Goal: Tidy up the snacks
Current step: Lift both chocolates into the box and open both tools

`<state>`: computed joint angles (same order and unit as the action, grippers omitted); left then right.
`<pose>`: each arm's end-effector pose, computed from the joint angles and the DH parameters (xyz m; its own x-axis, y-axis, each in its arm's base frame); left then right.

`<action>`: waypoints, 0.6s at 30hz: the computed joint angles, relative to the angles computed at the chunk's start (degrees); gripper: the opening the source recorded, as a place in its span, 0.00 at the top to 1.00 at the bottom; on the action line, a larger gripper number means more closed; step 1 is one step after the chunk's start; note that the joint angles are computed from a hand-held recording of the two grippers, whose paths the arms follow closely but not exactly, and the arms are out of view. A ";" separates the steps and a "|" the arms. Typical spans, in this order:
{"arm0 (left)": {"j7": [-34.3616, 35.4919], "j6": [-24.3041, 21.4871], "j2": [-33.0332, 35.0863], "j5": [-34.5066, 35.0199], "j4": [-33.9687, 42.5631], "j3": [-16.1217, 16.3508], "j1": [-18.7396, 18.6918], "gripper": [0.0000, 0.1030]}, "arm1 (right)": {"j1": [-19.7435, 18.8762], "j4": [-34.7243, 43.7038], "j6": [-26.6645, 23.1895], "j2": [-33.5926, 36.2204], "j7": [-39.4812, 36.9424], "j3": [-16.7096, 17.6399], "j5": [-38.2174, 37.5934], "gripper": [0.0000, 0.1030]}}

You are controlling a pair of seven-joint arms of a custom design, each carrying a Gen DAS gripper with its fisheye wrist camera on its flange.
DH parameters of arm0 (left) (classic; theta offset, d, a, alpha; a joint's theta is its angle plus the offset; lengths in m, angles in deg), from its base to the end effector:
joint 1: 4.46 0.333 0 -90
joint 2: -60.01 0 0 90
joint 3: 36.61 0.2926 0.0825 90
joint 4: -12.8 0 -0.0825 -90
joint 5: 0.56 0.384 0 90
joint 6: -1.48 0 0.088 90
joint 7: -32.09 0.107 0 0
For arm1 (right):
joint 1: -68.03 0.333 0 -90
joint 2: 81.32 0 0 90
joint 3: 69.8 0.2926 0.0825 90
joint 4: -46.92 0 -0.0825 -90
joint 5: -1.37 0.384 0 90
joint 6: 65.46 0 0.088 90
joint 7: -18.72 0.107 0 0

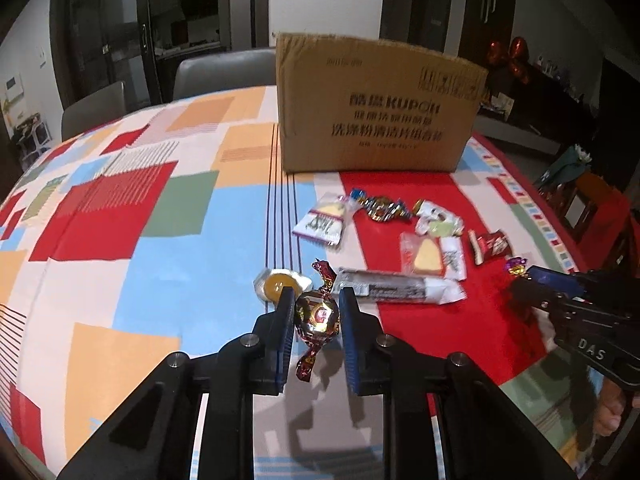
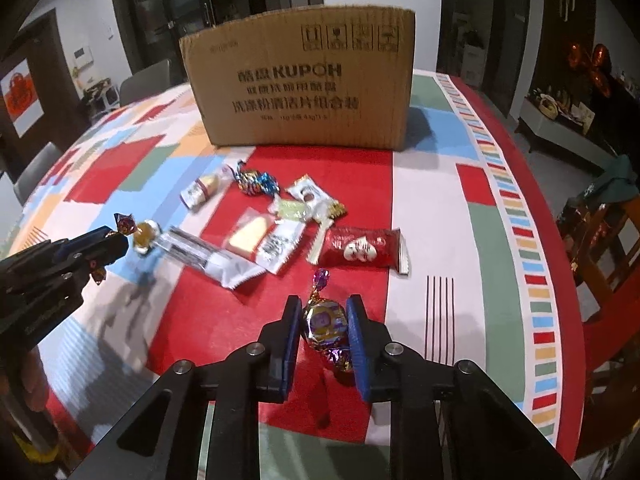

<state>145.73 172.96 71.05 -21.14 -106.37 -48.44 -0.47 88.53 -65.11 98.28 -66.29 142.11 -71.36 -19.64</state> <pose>0.6152 -0.0547 0.3951 -0.2087 -0.9772 0.0396 -0.7289 0.1284 -0.6724 0.6024 0.2285 0.3924 0.0887 -0.9945 -0.0550 -0.7874 -0.0362 -0.6153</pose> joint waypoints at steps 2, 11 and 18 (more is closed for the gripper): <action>2.05 0.38 -1.00 -2.12 -0.41 -1.20 0.92 0.78 | -0.14 -0.31 0.67 -0.58 -0.13 0.07 0.16 0.76; 16.56 1.25 -5.59 -17.85 -0.44 -3.03 0.85 0.78 | -0.64 -0.86 4.57 -3.57 -0.44 0.27 -0.63 0.76; 19.44 0.49 -7.24 -20.14 2.38 0.57 -2.69 0.78 | 0.01 2.47 7.39 -3.56 0.71 -1.11 -3.62 0.76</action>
<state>165.17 173.44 63.81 -41.29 -103.98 -47.86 -3.16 88.54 -62.64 105.67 -69.85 142.82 -72.47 -23.26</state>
